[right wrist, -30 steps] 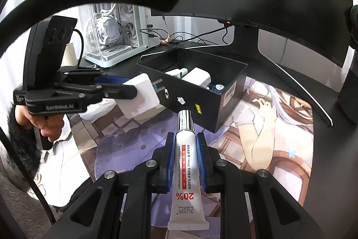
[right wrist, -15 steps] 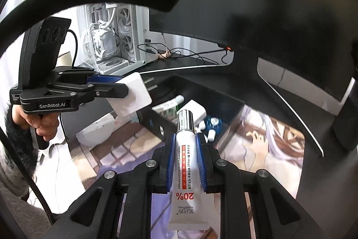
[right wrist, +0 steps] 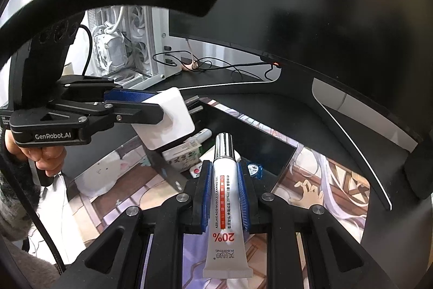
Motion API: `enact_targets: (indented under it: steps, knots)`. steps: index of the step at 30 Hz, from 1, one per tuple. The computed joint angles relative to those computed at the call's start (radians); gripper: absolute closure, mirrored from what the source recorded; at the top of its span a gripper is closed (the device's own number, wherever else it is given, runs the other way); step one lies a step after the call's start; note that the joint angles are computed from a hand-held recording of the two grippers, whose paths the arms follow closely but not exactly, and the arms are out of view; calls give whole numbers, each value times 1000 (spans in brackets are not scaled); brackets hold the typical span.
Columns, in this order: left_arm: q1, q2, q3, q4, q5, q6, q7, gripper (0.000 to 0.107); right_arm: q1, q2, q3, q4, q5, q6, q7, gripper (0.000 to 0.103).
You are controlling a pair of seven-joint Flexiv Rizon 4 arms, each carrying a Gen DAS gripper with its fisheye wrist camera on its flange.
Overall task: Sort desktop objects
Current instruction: 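Lower the tube into the box with the right tool while the left lowers the charger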
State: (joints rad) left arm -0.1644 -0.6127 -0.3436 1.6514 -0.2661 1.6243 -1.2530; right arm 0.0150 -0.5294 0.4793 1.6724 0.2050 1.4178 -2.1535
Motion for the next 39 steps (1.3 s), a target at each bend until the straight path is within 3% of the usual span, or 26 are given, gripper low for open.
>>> enact_targets:
  steps: [21,39]
  knots:
    - [-82,-98,137,-160,-17,-159,-33,86,127,-107,-148,-146,-126,-142,134,85]
    - [-78,-115,136,-184,-18,-190,-36,86,169,-170,-204,-222,-190,-206,221,85]
